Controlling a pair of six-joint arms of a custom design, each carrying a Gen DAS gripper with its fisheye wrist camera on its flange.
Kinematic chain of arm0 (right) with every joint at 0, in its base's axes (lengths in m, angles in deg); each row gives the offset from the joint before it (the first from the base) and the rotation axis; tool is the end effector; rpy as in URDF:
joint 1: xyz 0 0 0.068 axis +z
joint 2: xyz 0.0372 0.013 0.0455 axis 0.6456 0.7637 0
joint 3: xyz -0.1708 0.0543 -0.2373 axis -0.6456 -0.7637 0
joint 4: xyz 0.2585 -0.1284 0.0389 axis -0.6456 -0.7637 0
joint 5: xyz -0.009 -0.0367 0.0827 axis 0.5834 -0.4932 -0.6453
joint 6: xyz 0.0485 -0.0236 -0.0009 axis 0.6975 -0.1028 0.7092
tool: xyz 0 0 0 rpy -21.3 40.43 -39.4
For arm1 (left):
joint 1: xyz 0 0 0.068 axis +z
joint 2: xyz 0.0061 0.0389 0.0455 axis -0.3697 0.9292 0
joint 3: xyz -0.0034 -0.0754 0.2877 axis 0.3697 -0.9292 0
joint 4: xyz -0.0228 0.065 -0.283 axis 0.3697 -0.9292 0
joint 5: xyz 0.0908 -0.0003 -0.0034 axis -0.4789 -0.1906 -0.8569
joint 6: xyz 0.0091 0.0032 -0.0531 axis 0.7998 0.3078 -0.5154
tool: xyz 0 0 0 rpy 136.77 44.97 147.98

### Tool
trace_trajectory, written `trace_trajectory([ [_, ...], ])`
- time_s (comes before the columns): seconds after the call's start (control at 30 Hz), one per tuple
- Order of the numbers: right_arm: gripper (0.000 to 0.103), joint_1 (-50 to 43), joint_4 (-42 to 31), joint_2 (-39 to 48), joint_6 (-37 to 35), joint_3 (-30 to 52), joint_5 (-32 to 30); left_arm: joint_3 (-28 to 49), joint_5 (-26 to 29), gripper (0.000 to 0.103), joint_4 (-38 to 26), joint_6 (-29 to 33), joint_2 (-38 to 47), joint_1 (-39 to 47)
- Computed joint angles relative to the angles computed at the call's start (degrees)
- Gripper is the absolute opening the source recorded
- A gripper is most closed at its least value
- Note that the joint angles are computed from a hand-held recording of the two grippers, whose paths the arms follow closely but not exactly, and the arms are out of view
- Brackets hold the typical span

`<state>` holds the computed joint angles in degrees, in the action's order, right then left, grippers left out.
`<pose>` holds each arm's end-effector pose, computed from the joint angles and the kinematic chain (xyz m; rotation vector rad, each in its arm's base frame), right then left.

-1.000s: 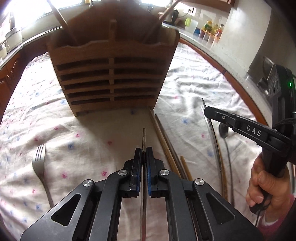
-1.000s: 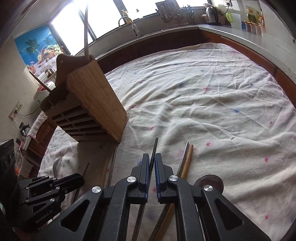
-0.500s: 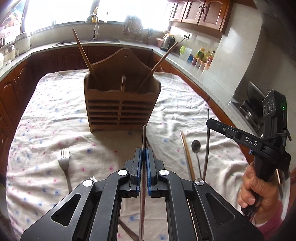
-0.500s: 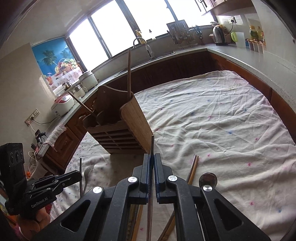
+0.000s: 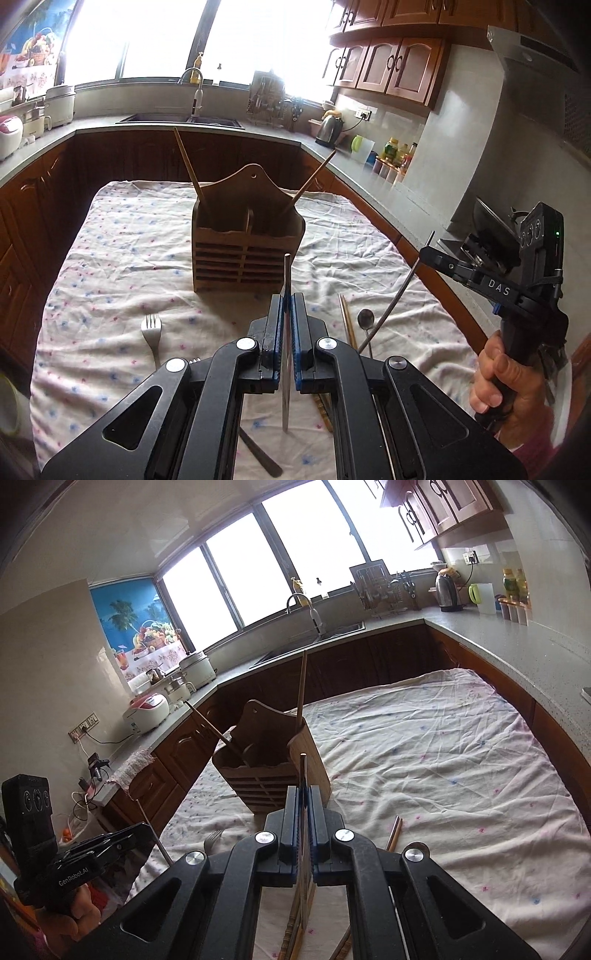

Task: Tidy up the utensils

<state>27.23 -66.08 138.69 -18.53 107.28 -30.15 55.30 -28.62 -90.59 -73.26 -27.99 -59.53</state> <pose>0.3101 -0.0425 0.2172 -0.4853 2.0809 0.7705 0.1854 -0.1227 0.2574 -0.2714 2.1409 -0.2201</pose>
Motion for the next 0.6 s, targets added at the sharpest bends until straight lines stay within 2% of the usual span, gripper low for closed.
trace_trajectory([
  [0.6, 0.004, -0.5, 2.0, -3.1, 3.0, 0.5, -1.7, 1.2, -3.3, 0.003, -0.8, 1.9, -3.9, 0.3],
])
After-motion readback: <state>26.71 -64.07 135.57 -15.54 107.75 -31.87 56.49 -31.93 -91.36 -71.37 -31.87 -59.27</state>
